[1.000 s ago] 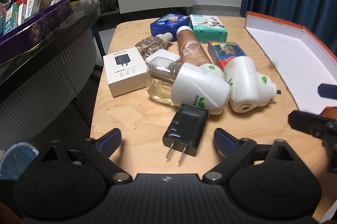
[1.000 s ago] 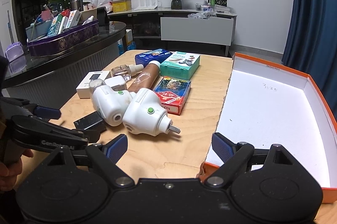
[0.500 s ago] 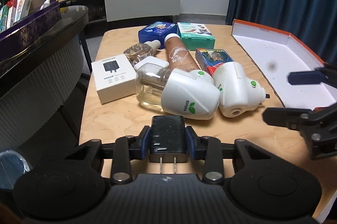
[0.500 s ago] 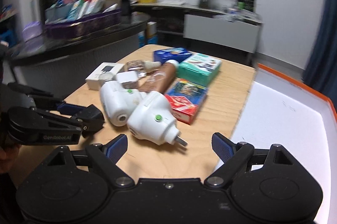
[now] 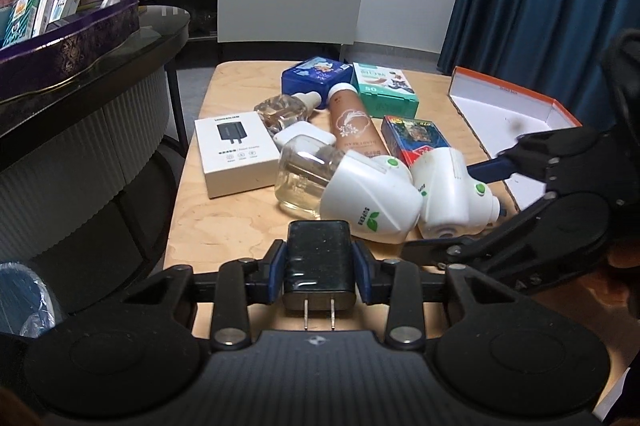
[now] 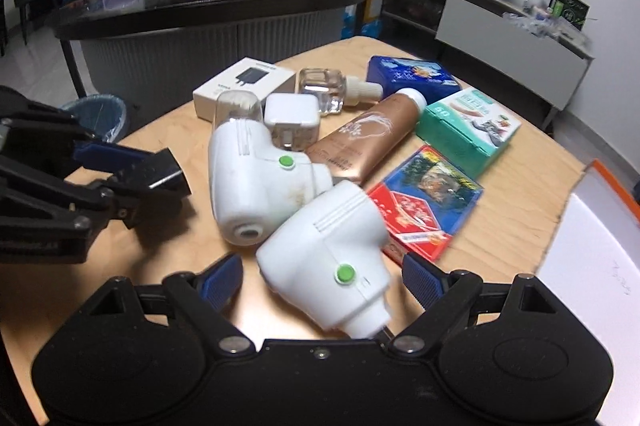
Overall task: Organize rigid objects
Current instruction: 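Grasp the black charger with the left tool while the right tool grasps a white diffuser, then carry the black charger and white diffuser with both tools over the white box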
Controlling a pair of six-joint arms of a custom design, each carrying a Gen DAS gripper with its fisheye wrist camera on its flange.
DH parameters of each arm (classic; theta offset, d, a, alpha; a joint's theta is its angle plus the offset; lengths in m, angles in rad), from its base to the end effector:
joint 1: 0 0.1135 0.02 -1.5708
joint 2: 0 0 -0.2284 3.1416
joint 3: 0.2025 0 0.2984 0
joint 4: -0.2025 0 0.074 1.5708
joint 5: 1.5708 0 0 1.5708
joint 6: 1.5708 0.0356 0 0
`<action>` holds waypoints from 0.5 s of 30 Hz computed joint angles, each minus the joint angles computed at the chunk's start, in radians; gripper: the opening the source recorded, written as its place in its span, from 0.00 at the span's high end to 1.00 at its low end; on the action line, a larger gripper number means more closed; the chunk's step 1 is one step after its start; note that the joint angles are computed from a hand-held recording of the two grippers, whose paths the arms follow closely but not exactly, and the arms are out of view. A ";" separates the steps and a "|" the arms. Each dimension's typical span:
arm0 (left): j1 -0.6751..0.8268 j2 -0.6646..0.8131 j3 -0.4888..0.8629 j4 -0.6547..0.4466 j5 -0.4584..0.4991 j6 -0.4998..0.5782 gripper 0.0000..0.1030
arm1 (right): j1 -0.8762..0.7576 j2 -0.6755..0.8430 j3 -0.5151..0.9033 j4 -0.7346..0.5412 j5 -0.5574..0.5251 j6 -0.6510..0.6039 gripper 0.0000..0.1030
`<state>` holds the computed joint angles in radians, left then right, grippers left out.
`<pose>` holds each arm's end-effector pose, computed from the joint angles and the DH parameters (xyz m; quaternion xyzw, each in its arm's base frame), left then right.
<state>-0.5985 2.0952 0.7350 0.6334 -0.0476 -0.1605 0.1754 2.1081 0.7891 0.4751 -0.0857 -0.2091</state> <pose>0.2786 -0.1879 -0.0349 0.1886 0.8923 -0.1315 0.3884 0.3348 0.0624 -0.0402 -0.1934 0.9137 0.0340 0.3558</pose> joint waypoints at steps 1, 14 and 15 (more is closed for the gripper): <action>0.001 0.000 -0.001 0.001 0.000 0.000 0.65 | -0.009 0.004 0.010 -0.013 -0.021 0.021 0.07; -0.042 -0.076 -0.055 0.028 -0.032 -0.038 0.65 | -0.045 -0.193 -0.247 0.174 -0.021 0.207 0.23; -0.051 -0.087 -0.060 0.030 -0.039 -0.039 0.65 | -0.047 -0.228 -0.277 0.189 -0.013 0.216 0.23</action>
